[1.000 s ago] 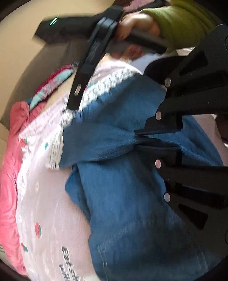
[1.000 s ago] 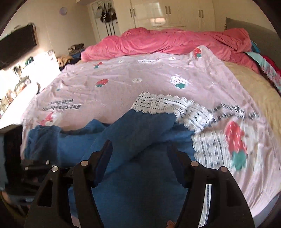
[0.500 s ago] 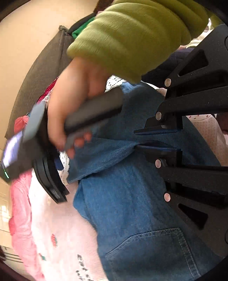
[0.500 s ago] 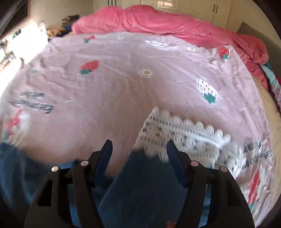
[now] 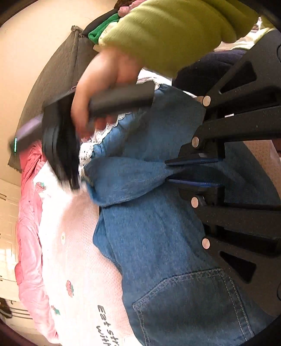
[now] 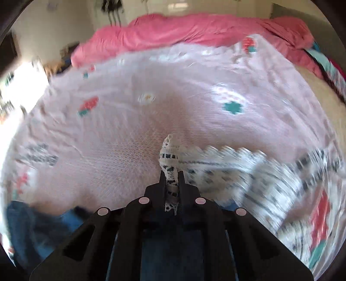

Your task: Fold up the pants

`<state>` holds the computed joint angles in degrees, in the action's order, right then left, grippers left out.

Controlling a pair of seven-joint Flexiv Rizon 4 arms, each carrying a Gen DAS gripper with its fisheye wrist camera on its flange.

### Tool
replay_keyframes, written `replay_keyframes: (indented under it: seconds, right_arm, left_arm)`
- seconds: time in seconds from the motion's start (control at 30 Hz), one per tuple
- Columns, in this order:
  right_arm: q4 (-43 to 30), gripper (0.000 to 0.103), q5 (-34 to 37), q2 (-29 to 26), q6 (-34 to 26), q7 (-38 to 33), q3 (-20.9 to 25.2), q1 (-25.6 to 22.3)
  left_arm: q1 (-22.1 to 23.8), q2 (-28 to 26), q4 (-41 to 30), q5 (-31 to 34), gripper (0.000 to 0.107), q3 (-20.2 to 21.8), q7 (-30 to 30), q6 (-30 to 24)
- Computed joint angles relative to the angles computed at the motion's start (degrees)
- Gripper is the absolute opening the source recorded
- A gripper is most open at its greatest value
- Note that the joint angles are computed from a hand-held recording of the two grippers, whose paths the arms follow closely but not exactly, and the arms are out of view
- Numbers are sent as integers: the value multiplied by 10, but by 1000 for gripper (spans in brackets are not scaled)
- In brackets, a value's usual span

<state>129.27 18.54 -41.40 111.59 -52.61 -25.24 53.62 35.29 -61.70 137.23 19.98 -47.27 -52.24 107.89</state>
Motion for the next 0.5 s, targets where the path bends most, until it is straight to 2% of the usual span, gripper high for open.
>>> replay_keyframes:
  seconds: [0.07, 0.13, 0.23, 0.3, 0.33, 0.4, 0.5]
  right_arm:
    - [47, 9, 37, 19, 61, 2, 15, 6]
    - [83, 9, 83, 32, 116, 1, 44, 3]
    - [138, 9, 124, 39, 224, 36, 145, -55]
    - [161, 9, 120, 27, 287, 59, 217, -108]
    - [173, 9, 115, 13, 327, 76, 255, -138]
    - [181, 9, 121, -7, 362, 88, 291, -159]
    - [193, 10, 141, -50, 426, 110, 333, -169]
  left_arm:
    - [6, -1, 6, 4, 23, 4, 0, 7]
    - [11, -4, 4, 4, 24, 1, 0, 2]
    - [2, -6, -2, 5, 24, 9, 2, 10]
    - [-4, -5, -3, 8, 24, 13, 2, 17]
    - [-2, -7, -4, 10, 22, 11, 2, 17]
    - [9, -14, -2, 15, 2, 2, 6, 7]
    - [11, -14, -4, 16, 0, 0, 18, 0]
